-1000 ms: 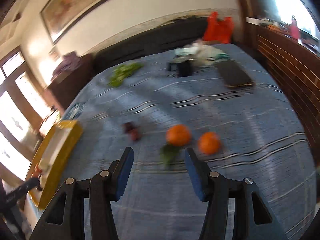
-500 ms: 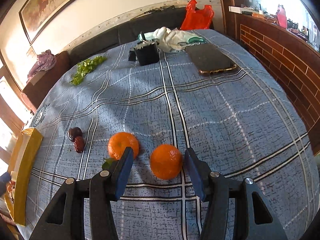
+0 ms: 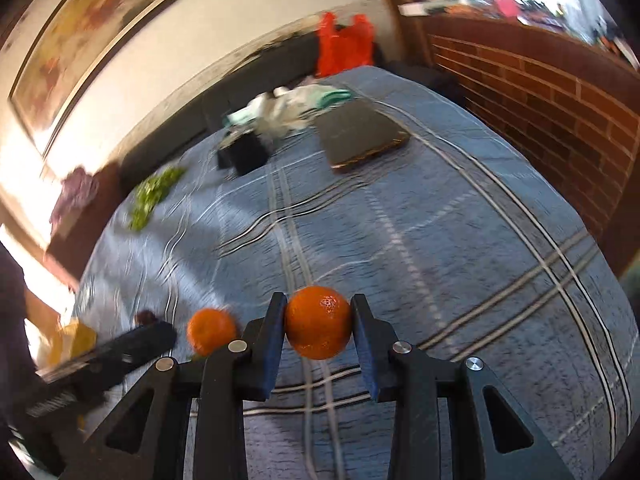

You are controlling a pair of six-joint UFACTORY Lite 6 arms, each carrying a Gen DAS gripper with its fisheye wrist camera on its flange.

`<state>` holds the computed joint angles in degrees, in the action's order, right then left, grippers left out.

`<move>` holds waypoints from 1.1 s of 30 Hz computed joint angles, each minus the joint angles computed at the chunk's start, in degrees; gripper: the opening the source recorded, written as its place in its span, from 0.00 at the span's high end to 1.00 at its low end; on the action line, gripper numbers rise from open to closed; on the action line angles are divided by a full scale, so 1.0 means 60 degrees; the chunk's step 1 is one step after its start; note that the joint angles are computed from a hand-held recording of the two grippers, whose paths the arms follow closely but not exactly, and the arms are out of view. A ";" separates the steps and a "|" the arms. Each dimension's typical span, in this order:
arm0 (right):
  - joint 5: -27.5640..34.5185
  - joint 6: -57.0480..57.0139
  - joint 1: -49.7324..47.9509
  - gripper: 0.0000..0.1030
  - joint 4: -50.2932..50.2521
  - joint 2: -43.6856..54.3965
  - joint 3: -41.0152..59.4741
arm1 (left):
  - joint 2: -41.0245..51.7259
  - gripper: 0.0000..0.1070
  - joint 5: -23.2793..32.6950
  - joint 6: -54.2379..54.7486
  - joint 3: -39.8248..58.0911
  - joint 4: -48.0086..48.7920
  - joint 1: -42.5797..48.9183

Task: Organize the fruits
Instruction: 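Grasp a tangerine with the left gripper while the right gripper grasps another tangerine, then carry both tangerines into the tray and open both grippers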

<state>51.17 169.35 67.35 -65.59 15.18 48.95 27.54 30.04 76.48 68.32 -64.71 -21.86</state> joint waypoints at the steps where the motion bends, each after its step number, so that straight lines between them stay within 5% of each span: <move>1: 0.0000 0.0259 0.0026 0.66 -0.0017 -0.0129 -0.0182 | 0.0147 0.32 -0.0165 0.0118 0.0091 -0.0109 -0.0199; 5: 0.0006 0.0621 0.0012 0.66 -0.0058 -0.0376 -0.0465 | 0.0467 0.40 -0.0821 0.0516 0.0066 -0.0330 -0.0735; 7: 0.0016 0.0584 0.0018 0.66 -0.0077 -0.0333 -0.0405 | 0.0374 0.65 -0.1202 0.1134 -0.0228 -0.0846 -0.0885; 8: 0.0047 0.0534 0.0039 0.66 -0.0075 -0.0307 -0.0359 | 0.0281 0.68 -0.1259 0.1385 -0.0362 -0.1025 -0.0908; 16: 0.0363 -0.0150 0.0107 0.66 0.0131 0.0118 0.0227 | -0.1683 0.68 -0.0809 0.2105 -0.1892 -0.1592 0.0160; 26: 0.0957 -0.1404 0.0326 0.66 -0.0051 0.1020 0.1591 | -0.4323 0.68 0.3070 0.2090 -0.2372 -0.0145 0.5844; 33: 0.1272 -0.3486 0.0648 0.66 0.0419 0.2303 0.4259 | -0.2334 0.68 0.4712 0.1923 0.0694 0.0423 0.9638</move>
<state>58.80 148.43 71.23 -63.08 29.00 74.50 13.53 58.31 88.02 72.48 -62.17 35.97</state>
